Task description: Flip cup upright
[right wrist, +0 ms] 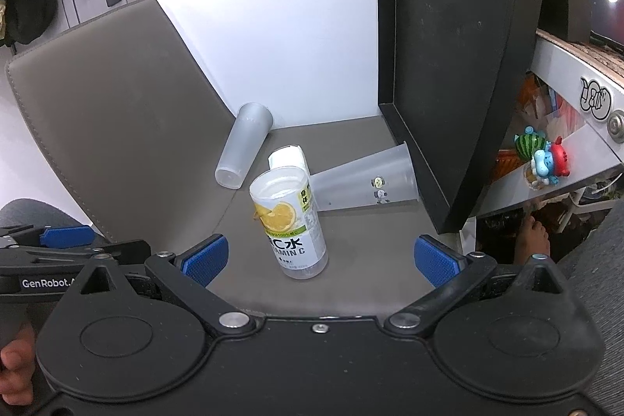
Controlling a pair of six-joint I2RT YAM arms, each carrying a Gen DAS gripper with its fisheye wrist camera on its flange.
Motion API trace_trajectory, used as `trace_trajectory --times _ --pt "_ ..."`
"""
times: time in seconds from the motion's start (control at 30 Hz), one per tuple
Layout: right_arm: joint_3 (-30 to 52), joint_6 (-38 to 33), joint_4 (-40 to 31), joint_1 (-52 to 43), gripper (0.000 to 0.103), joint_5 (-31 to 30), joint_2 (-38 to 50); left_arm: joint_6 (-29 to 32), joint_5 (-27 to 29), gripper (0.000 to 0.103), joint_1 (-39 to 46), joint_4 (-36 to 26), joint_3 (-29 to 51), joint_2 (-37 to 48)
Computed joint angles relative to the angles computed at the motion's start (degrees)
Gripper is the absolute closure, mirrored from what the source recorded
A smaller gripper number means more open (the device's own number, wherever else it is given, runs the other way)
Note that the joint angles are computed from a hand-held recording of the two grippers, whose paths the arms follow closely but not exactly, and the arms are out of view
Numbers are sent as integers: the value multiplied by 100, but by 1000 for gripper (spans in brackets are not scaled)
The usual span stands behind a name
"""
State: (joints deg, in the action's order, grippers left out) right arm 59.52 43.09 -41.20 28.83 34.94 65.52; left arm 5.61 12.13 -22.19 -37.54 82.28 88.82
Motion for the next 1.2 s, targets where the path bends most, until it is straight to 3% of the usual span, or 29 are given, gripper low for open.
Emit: trace_trajectory --times 1.2 --pt "41 -70 10 24 0 -21 76 -52 25 17 31 -34 2 11"
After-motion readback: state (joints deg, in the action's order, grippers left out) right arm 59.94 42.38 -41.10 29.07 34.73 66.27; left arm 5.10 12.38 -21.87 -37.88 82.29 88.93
